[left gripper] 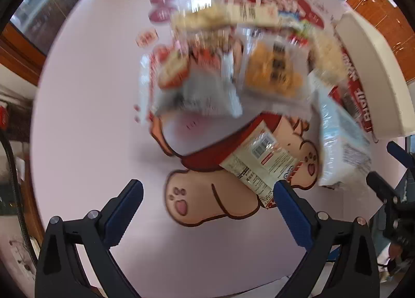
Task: Organize snacks
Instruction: 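Grasp the small white-red snack packet with the left gripper while the right grasps the blue-white bag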
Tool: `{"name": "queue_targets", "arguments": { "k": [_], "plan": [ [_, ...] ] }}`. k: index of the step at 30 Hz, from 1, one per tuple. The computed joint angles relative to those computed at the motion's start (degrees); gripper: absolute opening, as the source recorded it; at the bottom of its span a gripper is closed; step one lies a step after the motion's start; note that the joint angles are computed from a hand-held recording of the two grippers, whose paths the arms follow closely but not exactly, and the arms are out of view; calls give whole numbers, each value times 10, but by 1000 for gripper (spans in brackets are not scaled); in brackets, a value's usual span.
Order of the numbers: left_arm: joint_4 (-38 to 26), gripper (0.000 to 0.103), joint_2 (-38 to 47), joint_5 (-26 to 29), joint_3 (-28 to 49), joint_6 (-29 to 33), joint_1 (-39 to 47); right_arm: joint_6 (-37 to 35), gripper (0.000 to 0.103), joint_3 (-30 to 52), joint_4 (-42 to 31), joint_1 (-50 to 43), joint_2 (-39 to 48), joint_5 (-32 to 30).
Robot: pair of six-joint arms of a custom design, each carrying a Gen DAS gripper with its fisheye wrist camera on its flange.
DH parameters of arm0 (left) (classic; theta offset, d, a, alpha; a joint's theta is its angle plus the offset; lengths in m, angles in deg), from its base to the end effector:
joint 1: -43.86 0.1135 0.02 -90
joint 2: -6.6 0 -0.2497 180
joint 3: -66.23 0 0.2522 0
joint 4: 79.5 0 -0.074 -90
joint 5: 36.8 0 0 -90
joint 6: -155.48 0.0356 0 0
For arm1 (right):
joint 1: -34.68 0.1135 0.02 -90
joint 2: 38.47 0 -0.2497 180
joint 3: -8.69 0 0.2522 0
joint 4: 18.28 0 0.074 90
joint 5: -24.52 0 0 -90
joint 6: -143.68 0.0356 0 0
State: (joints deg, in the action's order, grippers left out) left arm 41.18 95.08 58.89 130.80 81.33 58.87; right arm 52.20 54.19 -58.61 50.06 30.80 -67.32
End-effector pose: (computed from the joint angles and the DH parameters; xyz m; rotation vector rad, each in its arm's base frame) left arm 0.2490 0.0631 0.1522 0.0308 2.9997 -0.0965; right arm 0.2025 0.0569 0.1468 -0.4048 2.6637 0.1179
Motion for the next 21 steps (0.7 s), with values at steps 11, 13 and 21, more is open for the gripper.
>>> {"name": "queue_targets", "arguments": {
  "k": [11,13,21],
  "plan": [
    [72,100,88,2,-31,-91,-34,-55,86,-24,106,92,107,70],
    [76,100,83,1,-41,-105,-40,-62,86,-20,127,93,128,69],
    [39,100,88,18,-10,-189,-65,-72,88,30,105,32,171,-14]
  ]
}}
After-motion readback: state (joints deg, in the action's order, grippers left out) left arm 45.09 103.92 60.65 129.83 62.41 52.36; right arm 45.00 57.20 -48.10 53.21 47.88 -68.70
